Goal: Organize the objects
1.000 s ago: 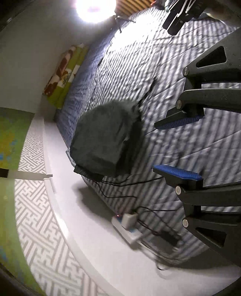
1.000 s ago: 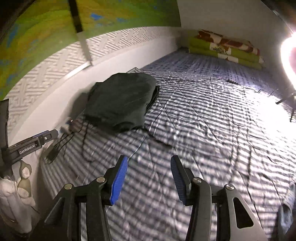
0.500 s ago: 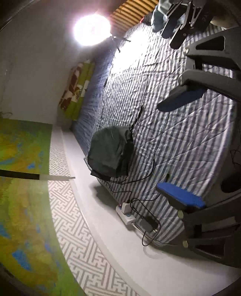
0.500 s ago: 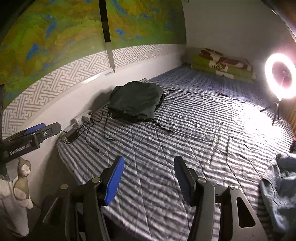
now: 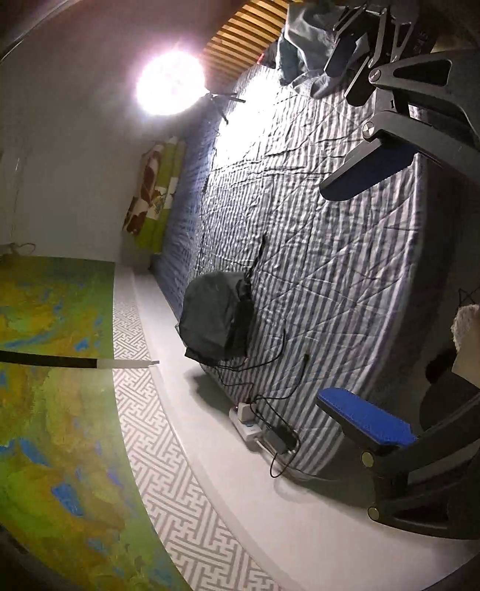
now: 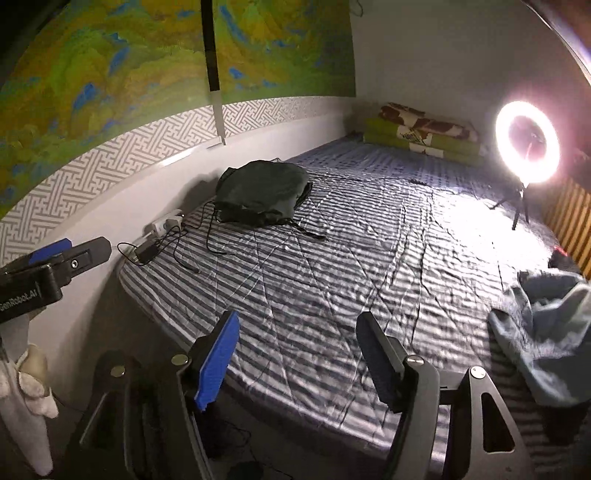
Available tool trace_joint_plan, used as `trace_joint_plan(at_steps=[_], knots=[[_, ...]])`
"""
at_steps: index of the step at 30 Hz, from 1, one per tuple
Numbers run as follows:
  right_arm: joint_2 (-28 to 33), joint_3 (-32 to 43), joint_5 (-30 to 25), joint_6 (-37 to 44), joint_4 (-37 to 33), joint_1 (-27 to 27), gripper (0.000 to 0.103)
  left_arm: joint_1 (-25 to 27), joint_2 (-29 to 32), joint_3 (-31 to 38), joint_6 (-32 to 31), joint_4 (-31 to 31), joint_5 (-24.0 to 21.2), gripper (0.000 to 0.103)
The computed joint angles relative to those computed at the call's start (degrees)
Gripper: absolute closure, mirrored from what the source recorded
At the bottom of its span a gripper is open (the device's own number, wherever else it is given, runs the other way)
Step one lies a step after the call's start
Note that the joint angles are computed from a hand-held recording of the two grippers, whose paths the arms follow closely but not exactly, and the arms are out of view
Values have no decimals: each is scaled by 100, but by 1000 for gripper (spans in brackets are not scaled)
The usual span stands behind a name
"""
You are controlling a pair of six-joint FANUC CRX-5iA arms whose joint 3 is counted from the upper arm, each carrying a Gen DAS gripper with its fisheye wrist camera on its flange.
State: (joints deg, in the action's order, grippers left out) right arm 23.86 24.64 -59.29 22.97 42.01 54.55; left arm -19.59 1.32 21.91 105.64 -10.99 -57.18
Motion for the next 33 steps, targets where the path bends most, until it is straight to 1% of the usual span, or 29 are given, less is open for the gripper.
trace_joint_plan(at_steps=[2, 5, 9, 13, 16, 24, 33], knots=[[-63, -100, 38, -127, -6, 37, 38, 0, -90, -125, -27, 92, 33, 0], [-8, -41, -79, -122, 37, 79, 36, 0, -136, -194, -157, 170, 63, 0], [43, -4, -162, -185, 184, 126, 33, 9, -120, -168, -266, 215, 42, 0], [20, -116, -115, -377, 315, 115, 29, -29, -57, -76, -292, 106, 15, 0], [74, -66, -143, -276, 197, 70, 28, 16, -42, -101, -272, 190, 19, 0], [86, -72, 29, -230, -17, -9, 27, -19, 30, -114, -153, -18, -268, 0], [-60, -369, 66, -498, 125, 29, 25, -79, 97, -123, -279, 18, -176, 0]])
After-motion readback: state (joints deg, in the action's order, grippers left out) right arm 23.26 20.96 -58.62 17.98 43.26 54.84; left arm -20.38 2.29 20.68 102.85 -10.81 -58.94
